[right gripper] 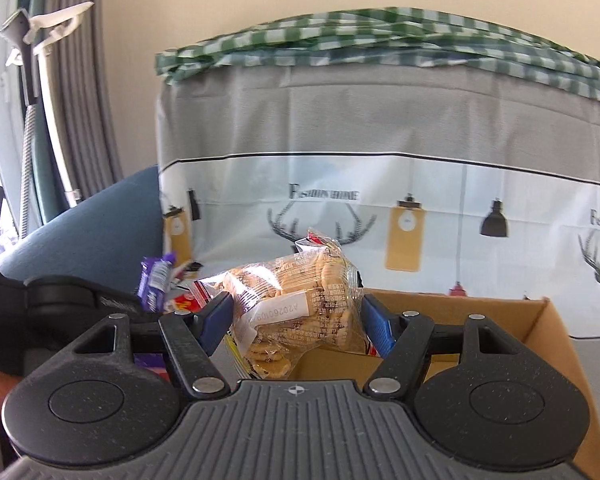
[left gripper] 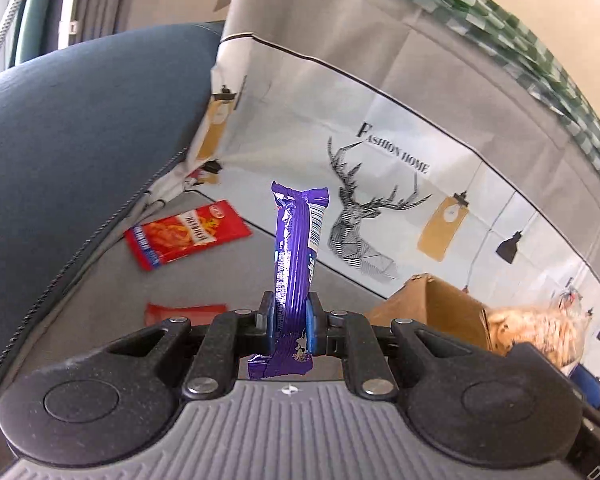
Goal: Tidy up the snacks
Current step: 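Carry the purple bar and cookie bag over the cardboard box with both tools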
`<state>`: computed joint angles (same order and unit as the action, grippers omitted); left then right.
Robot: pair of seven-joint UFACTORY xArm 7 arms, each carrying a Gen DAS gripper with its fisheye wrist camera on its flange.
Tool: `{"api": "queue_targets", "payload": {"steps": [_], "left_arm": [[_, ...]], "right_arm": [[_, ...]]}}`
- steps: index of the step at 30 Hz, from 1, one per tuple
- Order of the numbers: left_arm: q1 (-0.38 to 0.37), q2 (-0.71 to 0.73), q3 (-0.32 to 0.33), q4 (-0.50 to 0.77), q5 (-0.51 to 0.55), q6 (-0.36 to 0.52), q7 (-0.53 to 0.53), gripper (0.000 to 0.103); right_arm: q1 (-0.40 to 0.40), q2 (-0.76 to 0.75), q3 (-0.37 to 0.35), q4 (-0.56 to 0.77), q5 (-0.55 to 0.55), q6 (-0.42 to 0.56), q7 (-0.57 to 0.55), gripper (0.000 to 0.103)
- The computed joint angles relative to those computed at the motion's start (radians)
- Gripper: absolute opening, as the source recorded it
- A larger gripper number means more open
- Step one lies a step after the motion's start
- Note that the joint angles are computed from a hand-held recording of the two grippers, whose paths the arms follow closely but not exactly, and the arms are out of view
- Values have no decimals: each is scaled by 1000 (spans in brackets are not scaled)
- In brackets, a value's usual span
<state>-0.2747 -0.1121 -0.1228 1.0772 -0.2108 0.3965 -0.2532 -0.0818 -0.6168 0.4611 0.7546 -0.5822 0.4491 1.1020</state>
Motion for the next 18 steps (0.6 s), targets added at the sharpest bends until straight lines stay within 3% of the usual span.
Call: {"api": "queue_targets", "payload": {"steps": [8, 18], "left_arm": [[-62, -6, 18, 1, -206, -65, 222, 15], [-179, -37, 52, 11, -706, -75, 718, 15]], "right_arm": [[-13, -65, -18, -42, 1, 52, -3, 71], [-70, -145, 1, -69, -21, 133, 23, 72]]}}
